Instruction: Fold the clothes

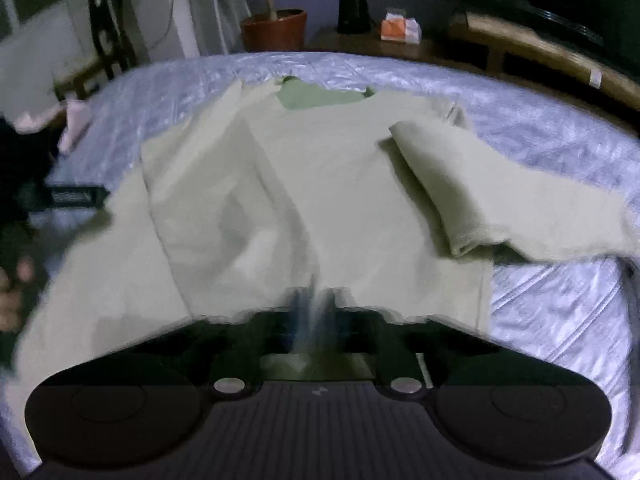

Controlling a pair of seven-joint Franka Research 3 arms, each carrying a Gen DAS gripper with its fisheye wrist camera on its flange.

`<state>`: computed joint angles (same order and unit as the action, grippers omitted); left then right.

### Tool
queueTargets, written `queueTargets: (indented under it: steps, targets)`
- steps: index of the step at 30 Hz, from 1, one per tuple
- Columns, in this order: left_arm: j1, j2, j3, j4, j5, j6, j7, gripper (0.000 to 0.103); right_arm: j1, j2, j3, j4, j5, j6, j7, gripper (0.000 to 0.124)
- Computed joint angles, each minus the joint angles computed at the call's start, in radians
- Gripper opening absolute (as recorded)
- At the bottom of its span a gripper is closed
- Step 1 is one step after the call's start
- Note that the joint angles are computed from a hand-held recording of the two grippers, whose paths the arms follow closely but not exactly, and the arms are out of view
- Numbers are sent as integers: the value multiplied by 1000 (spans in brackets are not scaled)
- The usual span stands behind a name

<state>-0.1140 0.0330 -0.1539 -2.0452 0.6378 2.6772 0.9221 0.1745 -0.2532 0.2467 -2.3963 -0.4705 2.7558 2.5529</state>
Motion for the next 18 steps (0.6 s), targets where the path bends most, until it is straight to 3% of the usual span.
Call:
queueTargets:
  steps: [8,10,12,14,16,18]
  targets:
    - [-1,2,1,2,13,-1,-12,102,-6,-114,50,-35,9,-67,33,3]
    - [-1,2,1,2,14,-1,-13,102,-31,-113,77,-28,-7,-118,84,13]
    - [-2,0,1,-1,21,1,-16,102,-58,-105,102,-11,-54,-186,156,20]
    - [-1,1,1,0,26,1,-20,102,-84,-111,145,17,-188,-235,239,21]
    - [-2,2,1,2,30,-2,-25,102,-63,-108,126,26,-245,-183,233,36]
    - [-3,1,0,0,36,0,-25,102,-18,-68,78,33,-208,-107,178,48]
